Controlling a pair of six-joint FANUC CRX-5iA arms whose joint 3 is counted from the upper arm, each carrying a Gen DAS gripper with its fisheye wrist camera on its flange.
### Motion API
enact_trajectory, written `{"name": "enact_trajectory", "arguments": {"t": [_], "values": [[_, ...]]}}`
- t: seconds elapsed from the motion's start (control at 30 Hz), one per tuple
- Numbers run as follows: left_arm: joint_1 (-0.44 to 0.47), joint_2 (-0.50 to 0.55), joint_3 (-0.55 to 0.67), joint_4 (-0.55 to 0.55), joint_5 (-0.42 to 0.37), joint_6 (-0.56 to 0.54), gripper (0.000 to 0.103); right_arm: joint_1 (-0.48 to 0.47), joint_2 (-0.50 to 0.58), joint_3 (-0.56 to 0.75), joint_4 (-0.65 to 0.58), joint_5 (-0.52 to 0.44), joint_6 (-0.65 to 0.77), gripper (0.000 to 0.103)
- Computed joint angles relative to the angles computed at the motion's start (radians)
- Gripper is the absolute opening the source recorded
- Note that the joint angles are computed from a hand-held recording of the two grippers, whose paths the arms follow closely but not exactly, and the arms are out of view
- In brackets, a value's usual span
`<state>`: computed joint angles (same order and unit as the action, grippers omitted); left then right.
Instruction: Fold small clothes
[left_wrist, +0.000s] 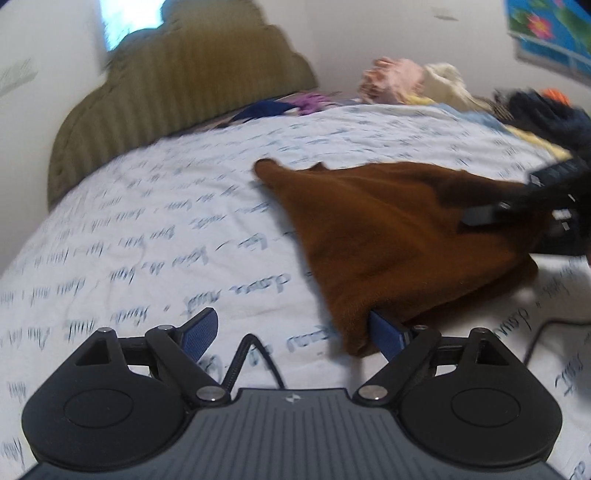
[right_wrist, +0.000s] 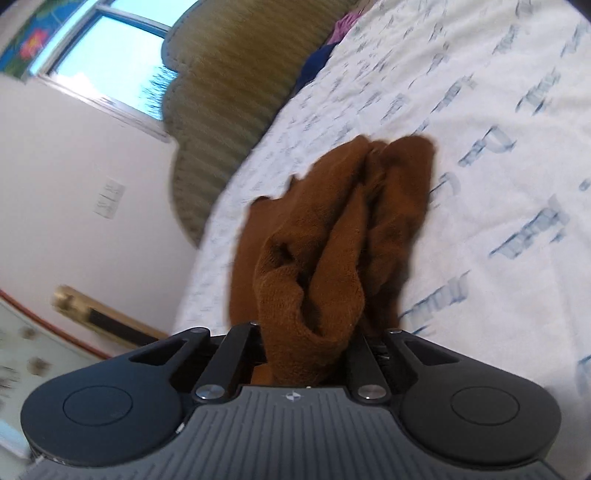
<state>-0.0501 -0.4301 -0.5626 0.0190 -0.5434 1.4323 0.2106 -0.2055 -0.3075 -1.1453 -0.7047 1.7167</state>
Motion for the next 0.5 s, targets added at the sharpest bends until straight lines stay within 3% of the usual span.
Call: {"name": "enact_trajectory", "arguments": {"t": [0.03,0.13,0.17,0.27,0.33,0.47,0.5], "values": [[0.025,-0.005,-0.014,0.047,-0.005,-0.033,0.089,0.006,0.004,0.004,0.01,-0.007,0.004,0.015],[0.075,-0.029,-0.054,0.186,-0.019,-0.151,0.089,0.115,-0.014,-0.011,0.238,0.081,-0.174,0.018],[0.079,-0.039,-0.059,0.204,-0.02,-0.171,0.089,0.122,-0.019,-0.02,0.263,0.088,-0.192,0.018],[0.075,-0.057,-0.069,0.264,-0.01,-0.229,0.089,0.047,-0.029,-0.027,0.156,0.024,-0.111,0.023],[0.068,-0.044,-0.067,0.32,-0.006,-0.263,0.089,0.04,-0.05,-0.041,0.156,0.025,-0.115,0.025],[0.02,0.027,-0.007,0.27,0.009,-0.172,0.089,0.063,-0.087,-0.064,0.191,0.06,-0.138,0.027],[0.008,0.047,0.01,0.244,0.011,-0.141,0.089,0.081,-0.093,-0.07,0.212,0.081,-0.15,0.023]]}}
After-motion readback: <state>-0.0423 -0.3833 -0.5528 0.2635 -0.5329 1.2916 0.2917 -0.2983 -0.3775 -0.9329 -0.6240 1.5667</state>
